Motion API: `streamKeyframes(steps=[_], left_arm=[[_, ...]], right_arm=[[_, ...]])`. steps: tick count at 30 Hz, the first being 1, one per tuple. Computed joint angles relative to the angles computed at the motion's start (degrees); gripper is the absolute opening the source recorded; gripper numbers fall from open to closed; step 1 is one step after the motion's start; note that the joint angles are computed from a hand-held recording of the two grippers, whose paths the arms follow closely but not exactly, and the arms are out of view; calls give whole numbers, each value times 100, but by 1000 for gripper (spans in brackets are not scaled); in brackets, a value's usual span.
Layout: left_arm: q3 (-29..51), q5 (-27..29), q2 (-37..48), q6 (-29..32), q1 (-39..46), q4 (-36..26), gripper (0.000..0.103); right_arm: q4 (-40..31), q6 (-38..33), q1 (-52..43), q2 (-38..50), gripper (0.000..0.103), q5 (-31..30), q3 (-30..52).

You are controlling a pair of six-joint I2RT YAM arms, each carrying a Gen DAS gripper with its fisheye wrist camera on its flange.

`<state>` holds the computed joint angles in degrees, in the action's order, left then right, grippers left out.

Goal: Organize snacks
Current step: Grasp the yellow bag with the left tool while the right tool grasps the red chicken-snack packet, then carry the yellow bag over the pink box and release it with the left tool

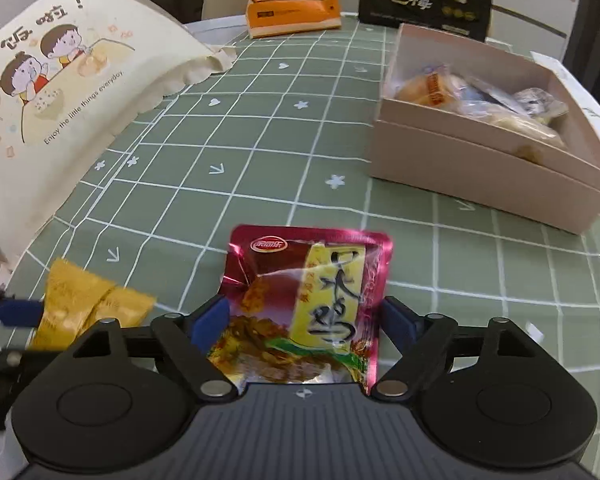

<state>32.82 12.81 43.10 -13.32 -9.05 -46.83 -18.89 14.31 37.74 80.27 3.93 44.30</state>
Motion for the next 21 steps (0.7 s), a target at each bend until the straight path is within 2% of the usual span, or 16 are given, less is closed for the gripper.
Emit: streamKeyframes(steps=[3, 8, 10, 11, 12, 14, 19, 21], left_arm=[[-104, 267, 142, 38, -86, 332, 58], [-254, 490, 760, -137, -587, 1197, 58], [-248, 440, 1057, -240, -907, 1535, 58], [-225, 381, 1197, -295, -1065, 1650, 58], [-183, 317, 1374, -327, -1220, 1768, 58], [-118, 164, 1584, -355, -1469, 1904, 58], [43, -153, 1794, -353, -1781, 1892, 58], [88, -217, 1851, -344, -1830, 1867, 58]], right_arm=[[-237, 111, 6, -202, 61, 149, -57], [-887, 322, -642, -1442, 59, 236, -833], [-1147, 198, -1027, -2010, 67, 175, -1178], [-1299, 68, -1263, -2246, 77, 109, -1307], [-1422, -64, -1497, -2414, 80, 35, -1406], [-1511, -233, -1837, -2728, 82, -59, -1590], [-1552, 169, -1830, -3187, 85, 330, -1905], [-1415, 213, -1727, -3271, 94, 451, -2060]])
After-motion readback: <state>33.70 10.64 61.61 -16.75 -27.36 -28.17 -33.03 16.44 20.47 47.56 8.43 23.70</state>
